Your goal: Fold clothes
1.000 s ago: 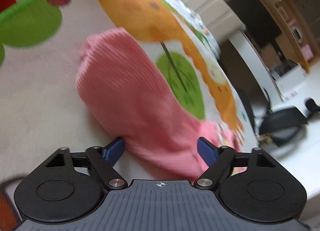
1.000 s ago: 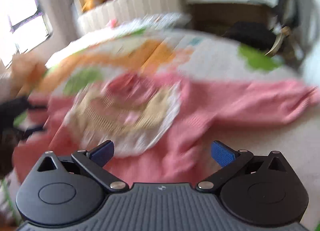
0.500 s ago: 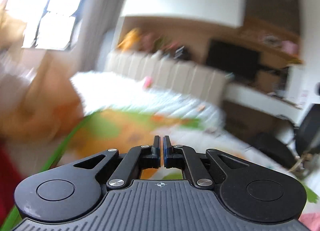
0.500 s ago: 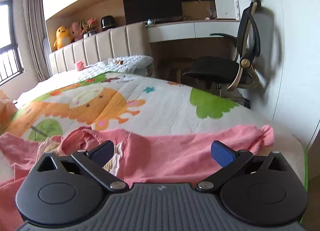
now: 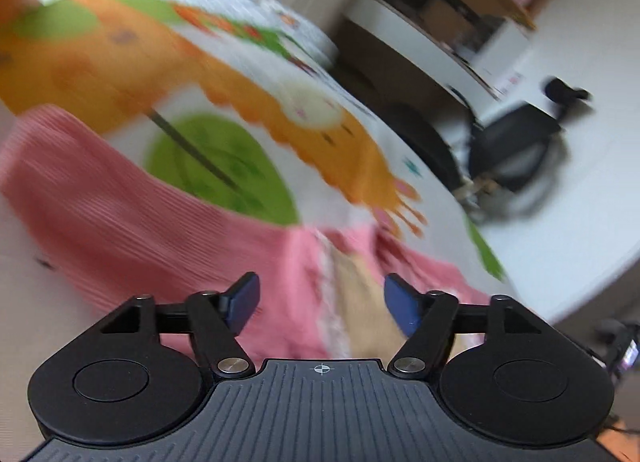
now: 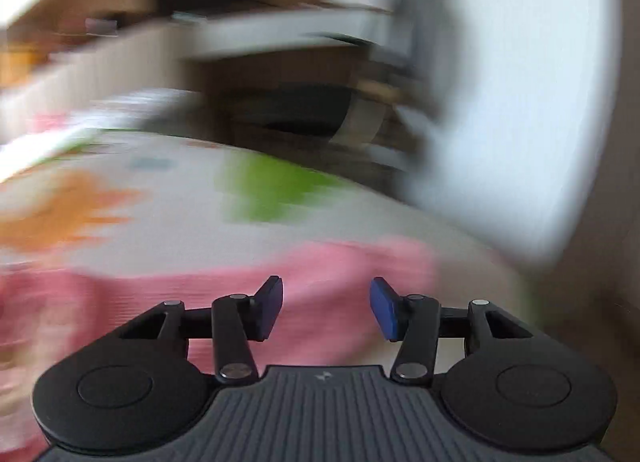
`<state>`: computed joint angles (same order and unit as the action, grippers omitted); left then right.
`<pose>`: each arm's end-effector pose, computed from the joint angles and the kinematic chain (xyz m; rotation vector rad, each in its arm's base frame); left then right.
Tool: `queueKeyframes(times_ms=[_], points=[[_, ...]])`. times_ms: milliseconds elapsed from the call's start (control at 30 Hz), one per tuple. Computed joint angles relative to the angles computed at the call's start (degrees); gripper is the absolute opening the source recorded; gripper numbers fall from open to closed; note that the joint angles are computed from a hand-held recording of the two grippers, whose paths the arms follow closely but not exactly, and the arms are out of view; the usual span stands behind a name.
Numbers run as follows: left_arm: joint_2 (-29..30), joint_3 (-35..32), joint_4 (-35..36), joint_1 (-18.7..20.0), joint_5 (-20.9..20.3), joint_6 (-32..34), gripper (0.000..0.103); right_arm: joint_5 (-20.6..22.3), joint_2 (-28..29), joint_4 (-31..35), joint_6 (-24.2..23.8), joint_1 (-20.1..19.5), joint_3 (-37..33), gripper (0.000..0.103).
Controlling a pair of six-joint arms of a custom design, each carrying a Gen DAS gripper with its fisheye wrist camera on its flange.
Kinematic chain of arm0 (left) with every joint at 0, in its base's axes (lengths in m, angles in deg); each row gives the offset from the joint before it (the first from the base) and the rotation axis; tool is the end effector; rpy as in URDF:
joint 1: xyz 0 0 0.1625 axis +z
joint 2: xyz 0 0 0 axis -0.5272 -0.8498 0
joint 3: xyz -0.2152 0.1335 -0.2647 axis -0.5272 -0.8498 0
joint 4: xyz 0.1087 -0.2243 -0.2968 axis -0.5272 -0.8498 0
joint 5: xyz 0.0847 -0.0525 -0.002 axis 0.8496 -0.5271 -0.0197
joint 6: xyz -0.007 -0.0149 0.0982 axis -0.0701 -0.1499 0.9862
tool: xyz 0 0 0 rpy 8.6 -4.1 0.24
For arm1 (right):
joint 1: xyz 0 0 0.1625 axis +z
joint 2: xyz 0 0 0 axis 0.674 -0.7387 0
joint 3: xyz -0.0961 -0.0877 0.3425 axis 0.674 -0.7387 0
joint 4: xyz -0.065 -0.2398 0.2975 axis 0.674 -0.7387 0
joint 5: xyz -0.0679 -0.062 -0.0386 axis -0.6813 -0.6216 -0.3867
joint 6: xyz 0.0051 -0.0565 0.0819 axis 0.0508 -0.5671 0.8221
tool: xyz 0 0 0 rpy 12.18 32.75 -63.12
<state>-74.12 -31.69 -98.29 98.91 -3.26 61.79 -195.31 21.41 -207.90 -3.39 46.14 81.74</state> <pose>-0.1784 -0.7922 0.1648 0.6754 2.9531 -0.6954 0.0515 -0.5766 0.2505 -0.1725 -1.8545 1.3105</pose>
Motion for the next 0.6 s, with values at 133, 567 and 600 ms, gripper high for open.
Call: queueKeyframes(times_ms=[133, 567, 600], points=[[0.4, 1.6, -0.9, 0.9, -3.3, -0.3, 0.08, 13.0, 2.0, 15.9, -2.9, 3.3, -5.2, 0.039], [-0.3, -0.1, -1.9, 7.2, -7.4, -11.7, 0.087, 29.0, 25.0, 62.2, 16.0, 3.2, -49.1, 0.061], [-0.2, -0.1, -2.1, 7.4, -7.6, -11.7, 0.087, 27.4, 27.1, 57.0, 15.5, 3.4, -51.5, 0.058]])
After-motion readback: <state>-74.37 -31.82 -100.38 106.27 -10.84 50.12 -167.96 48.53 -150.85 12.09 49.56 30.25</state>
